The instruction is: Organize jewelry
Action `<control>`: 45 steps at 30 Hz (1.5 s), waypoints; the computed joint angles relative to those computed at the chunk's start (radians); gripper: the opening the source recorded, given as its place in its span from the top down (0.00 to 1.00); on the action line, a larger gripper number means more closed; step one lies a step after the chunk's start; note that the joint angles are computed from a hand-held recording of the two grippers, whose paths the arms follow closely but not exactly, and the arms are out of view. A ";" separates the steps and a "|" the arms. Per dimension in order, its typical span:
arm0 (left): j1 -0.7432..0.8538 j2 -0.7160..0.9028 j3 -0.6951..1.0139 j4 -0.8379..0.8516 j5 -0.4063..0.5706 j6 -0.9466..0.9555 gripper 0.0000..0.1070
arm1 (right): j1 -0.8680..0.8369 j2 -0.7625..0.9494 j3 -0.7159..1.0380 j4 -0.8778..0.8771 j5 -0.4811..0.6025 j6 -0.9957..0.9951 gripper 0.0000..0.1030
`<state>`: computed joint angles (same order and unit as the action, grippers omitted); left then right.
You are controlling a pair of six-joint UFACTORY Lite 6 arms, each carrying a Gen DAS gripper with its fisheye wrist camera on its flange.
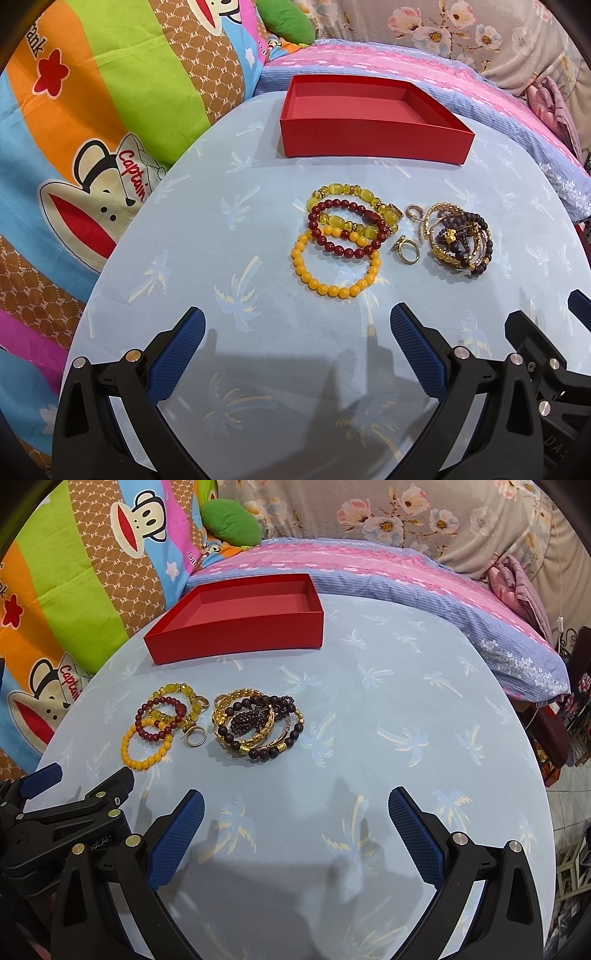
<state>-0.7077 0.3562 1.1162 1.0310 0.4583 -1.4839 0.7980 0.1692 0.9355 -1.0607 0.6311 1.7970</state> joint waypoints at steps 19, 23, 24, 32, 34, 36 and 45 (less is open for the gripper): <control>0.119 0.116 0.165 -0.150 -0.032 0.178 0.10 | -0.162 0.048 0.022 -0.042 -0.126 -0.014 0.07; 0.127 0.149 0.208 -0.176 -0.028 0.211 0.10 | -0.186 0.082 0.055 -0.067 -0.129 -0.012 0.09; 0.127 0.158 0.220 -0.180 -0.025 0.219 0.10 | -0.196 0.094 0.067 -0.065 -0.135 -0.021 0.13; 0.139 0.205 0.279 -0.214 -0.018 0.269 0.10 | -0.268 0.168 0.129 -0.036 -0.222 -0.082 0.36; 0.144 0.217 0.294 -0.227 -0.019 0.285 0.10 | -0.281 0.186 0.145 -0.016 -0.249 -0.107 0.45; 0.146 0.226 0.304 -0.237 -0.020 0.295 0.10 | -0.289 0.202 0.161 0.005 -0.269 -0.134 0.52; 0.153 0.264 0.348 -0.274 -0.030 0.347 0.10 | -0.303 0.278 0.245 0.064 -0.312 -0.217 0.65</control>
